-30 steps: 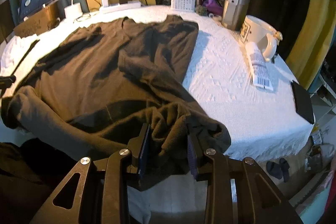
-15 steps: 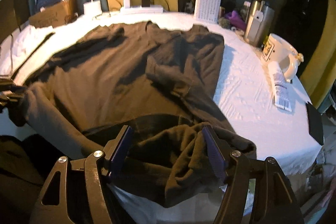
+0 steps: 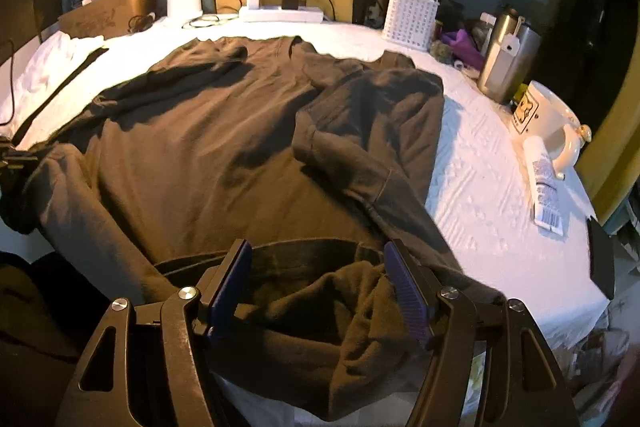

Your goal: Fold small clothes

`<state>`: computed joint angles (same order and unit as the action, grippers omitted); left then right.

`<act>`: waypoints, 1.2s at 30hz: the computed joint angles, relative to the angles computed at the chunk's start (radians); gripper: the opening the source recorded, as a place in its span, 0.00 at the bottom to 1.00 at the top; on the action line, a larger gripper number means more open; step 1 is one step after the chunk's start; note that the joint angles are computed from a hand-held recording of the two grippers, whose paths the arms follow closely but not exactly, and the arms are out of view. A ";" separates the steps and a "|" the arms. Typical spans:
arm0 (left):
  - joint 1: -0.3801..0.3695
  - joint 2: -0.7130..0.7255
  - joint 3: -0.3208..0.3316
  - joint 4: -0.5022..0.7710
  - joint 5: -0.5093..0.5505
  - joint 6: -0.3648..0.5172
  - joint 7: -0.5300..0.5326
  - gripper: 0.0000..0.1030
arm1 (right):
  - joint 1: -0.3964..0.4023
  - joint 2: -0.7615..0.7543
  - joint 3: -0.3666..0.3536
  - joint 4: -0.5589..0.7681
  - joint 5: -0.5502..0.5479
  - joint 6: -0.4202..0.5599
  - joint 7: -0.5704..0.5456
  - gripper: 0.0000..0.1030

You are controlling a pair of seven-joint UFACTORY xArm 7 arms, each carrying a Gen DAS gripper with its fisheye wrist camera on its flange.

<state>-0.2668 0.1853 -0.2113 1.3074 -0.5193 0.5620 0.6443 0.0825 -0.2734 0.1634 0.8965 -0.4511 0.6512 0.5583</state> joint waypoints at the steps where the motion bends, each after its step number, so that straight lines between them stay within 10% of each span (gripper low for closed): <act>1: -0.001 0.001 0.001 0.003 0.005 -0.002 -0.005 0.06 | -0.002 0.001 0.002 -0.002 -0.005 0.002 0.005 0.47; 6: 0.000 -0.017 0.001 -0.003 -0.003 -0.039 -0.010 0.00 | 0.006 -0.024 -0.006 -0.012 0.021 -0.002 -0.013 0.11; 28: 0.017 -0.013 -0.006 0.019 -0.075 0.117 0.080 0.01 | -0.092 -0.107 0.022 -0.017 -0.041 -0.046 0.100 0.04; 31: 0.006 0.006 -0.011 0.045 -0.097 0.127 0.106 0.20 | -0.105 -0.115 0.035 -0.004 -0.068 -0.049 0.122 0.04; 33: 0.001 0.025 -0.021 0.070 -0.118 0.139 0.128 0.55 | -0.113 -0.119 0.043 0.012 -0.089 -0.047 0.133 0.04; 36: 0.002 0.048 -0.044 0.103 -0.186 0.169 0.196 0.59 | -0.120 -0.114 0.045 0.043 -0.107 -0.053 0.135 0.04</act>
<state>-0.2648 0.2331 -0.2552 1.4109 -0.7052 0.7311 0.8407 -0.0375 -0.3876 0.2083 0.9396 -0.5581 0.5987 0.6932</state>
